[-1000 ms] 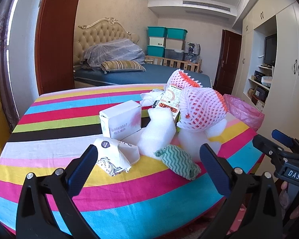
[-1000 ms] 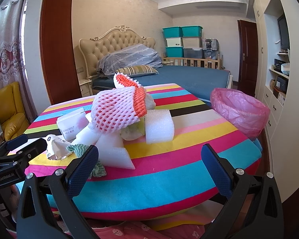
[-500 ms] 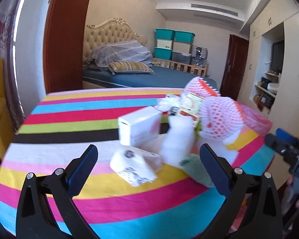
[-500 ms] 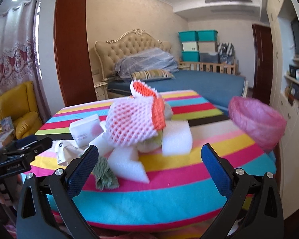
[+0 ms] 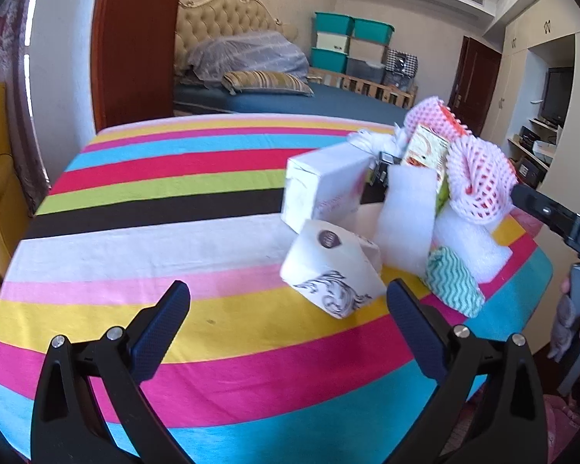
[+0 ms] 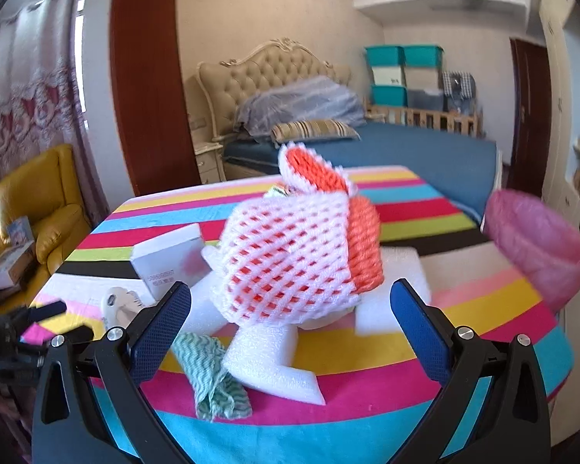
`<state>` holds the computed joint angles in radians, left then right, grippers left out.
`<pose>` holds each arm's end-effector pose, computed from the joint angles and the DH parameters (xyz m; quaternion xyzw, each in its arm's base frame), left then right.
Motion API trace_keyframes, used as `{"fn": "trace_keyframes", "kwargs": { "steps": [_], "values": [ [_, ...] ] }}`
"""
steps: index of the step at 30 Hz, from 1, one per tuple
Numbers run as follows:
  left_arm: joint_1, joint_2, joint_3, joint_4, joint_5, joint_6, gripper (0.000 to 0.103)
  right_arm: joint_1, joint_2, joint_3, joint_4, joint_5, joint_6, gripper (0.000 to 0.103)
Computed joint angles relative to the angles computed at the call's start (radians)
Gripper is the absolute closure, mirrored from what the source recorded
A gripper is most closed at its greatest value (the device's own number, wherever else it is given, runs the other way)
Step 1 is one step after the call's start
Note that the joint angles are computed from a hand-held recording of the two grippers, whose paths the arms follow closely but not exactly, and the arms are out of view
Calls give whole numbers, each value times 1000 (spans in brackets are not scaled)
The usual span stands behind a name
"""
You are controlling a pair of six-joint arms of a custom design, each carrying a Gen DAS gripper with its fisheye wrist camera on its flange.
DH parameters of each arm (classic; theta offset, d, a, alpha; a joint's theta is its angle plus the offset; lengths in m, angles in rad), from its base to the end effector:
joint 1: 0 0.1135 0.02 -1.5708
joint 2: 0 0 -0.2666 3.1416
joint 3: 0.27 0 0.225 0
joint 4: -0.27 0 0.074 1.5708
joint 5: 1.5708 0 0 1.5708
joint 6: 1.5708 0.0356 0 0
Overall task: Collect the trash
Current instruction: 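Grasp the orange-white foam fruit net with the right tool while the left tool grasps the white paper cup, then carry the foam net with the right tool while the left tool carries the paper cup over the pink bin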
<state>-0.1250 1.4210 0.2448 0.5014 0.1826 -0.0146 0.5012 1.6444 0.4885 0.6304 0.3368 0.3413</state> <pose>0.2017 -0.0319 0.1319 0.0890 0.8940 -0.1121 0.4246 0.2468 0.1218 0.1511 0.0152 0.8582 0.0687 0.5085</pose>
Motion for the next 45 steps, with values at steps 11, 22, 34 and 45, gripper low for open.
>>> {"fn": "trace_keyframes", "kwargs": {
  "steps": [11,22,34,45],
  "values": [
    [-149,227,176,-16,-108,5,38,-64,107,22,110,-115,-23,39],
    [-241,76,74,61,-199,2,46,-79,-16,-154,260,-135,-60,62],
    [-367,-63,174,-74,-242,-2,47,-260,-238,-266,250,-194,-86,62],
    [-559,192,545,-208,-228,-16,47,-640,-257,-320,263,-382,-152,62]
  ]
}}
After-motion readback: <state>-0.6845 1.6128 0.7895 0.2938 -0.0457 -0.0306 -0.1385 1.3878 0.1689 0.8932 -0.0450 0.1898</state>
